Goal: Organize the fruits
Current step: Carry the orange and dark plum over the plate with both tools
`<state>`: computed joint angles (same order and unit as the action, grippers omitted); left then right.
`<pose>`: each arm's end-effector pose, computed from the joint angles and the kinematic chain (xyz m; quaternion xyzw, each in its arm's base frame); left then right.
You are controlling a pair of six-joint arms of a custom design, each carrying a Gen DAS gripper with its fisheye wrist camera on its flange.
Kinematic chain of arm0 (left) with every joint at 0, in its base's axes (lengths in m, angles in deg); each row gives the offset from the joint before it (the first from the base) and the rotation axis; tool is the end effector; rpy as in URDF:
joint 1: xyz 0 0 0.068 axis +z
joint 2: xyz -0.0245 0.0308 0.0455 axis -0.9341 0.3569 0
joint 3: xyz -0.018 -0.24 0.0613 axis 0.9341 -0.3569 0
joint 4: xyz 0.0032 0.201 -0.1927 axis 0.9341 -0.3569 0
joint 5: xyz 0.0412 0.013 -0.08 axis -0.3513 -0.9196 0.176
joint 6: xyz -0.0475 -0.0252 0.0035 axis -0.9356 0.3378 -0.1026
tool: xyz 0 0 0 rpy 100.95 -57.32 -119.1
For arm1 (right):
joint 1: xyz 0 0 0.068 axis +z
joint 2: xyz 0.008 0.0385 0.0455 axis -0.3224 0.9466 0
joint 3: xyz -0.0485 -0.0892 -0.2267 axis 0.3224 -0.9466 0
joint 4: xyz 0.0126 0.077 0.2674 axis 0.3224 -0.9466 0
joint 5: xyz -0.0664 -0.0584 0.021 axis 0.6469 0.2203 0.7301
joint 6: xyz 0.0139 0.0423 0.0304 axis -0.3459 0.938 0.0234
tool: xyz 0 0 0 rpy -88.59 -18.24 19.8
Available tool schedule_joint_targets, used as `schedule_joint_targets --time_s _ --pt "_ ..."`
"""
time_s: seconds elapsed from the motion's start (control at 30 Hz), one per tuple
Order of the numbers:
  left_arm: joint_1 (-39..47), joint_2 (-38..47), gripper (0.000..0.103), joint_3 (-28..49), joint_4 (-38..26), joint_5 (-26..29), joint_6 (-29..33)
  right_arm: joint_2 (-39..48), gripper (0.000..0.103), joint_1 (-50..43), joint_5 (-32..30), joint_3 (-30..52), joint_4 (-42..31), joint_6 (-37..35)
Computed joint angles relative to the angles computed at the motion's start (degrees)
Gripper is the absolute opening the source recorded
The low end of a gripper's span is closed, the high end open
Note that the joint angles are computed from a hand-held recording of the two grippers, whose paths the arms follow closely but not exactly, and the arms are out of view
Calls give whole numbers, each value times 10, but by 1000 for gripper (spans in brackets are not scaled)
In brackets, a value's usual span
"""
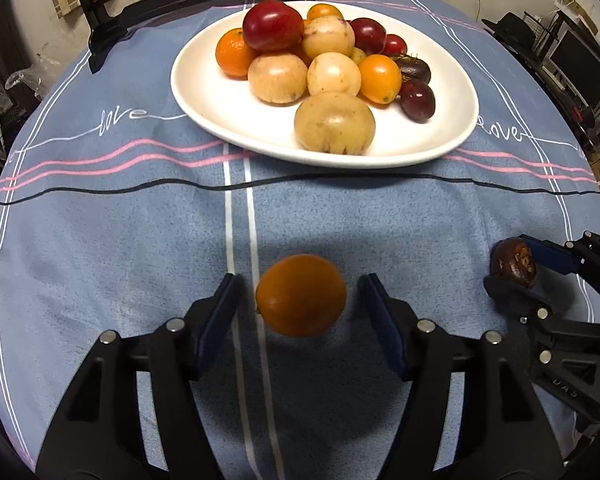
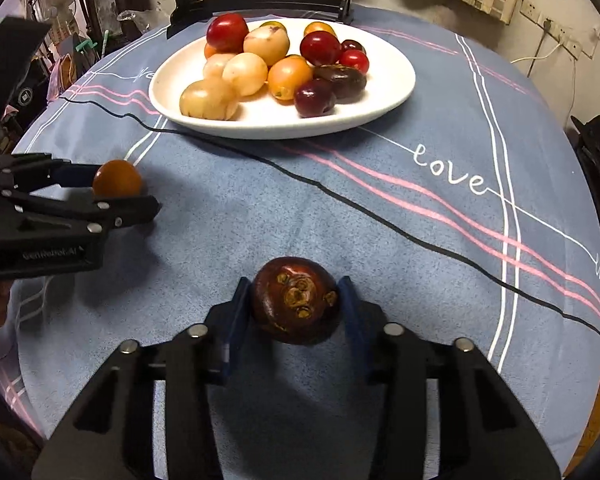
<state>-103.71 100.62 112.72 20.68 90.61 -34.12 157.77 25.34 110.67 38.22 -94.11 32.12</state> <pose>0.3186 -0.2250 0.0791 0.4093 0.8893 -0.0914 0.1823 0.1834 0.1589 0.0838 0.1633 0.9605 -0.0291 0.2234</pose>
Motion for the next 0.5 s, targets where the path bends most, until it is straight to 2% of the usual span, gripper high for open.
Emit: schedule_joint_targets --time_s 0.07,0.13,0.3,0.5 --pt "1 -2 40 1 1 -2 -1 1 43 3 2 2 -4 5" --pt "10 4 40 16 -16 15 -6 -7 43 4 -1 -1 -3 11" --pt "16 -4 40 9 -15 16 -1 -29 43 17 -1 -5 -16 25" --pt "2 -49 40 -26 -1 -7 10 -63 43 32 2 -16 -31 57"
